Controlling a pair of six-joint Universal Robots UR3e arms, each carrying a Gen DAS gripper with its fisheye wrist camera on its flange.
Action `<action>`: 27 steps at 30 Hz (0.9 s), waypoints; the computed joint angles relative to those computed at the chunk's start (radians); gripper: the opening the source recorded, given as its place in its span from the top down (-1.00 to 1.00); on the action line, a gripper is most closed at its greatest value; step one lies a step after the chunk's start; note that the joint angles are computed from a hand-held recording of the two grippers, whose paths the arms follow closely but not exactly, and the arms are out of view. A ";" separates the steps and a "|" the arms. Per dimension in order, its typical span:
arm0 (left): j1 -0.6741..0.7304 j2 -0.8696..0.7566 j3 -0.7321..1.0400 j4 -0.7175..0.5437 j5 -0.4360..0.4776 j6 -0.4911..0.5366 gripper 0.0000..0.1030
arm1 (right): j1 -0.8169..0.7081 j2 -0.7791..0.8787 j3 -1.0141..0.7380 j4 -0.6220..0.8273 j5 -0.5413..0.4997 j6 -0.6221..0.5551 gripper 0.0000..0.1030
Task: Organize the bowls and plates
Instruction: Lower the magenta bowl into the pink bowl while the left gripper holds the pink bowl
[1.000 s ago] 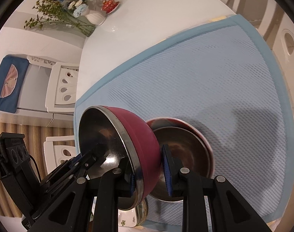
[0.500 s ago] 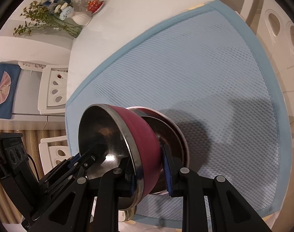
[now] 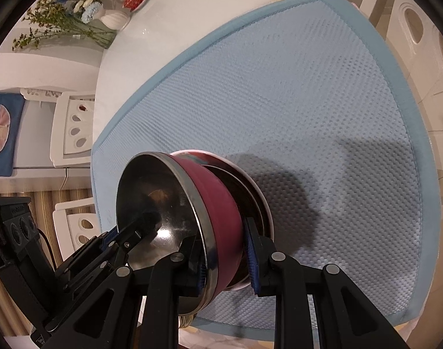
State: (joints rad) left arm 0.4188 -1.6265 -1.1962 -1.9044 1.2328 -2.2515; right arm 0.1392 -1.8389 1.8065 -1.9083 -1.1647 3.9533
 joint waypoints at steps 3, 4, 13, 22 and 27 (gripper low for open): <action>0.000 0.000 -0.006 0.005 0.001 0.005 0.77 | 0.015 0.026 -0.020 0.007 -0.010 -0.003 0.57; -0.001 -0.001 -0.007 0.005 0.001 0.005 0.77 | 0.020 0.031 -0.026 0.011 -0.015 0.000 0.57; 0.011 0.007 -0.015 -0.011 0.004 0.027 0.77 | 0.057 0.101 -0.078 0.033 -0.019 -0.003 0.36; 0.037 0.001 0.039 -0.060 -0.017 0.052 0.73 | 0.078 0.115 -0.129 0.068 -0.046 -0.001 0.06; 0.059 -0.019 0.089 -0.093 -0.024 0.050 0.72 | 0.073 0.094 -0.133 0.097 -0.050 -0.018 0.05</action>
State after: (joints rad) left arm 0.4773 -1.6458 -1.1071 -1.9973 1.2083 -2.2011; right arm 0.2120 -1.7449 1.6736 -1.8117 -1.2152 3.9349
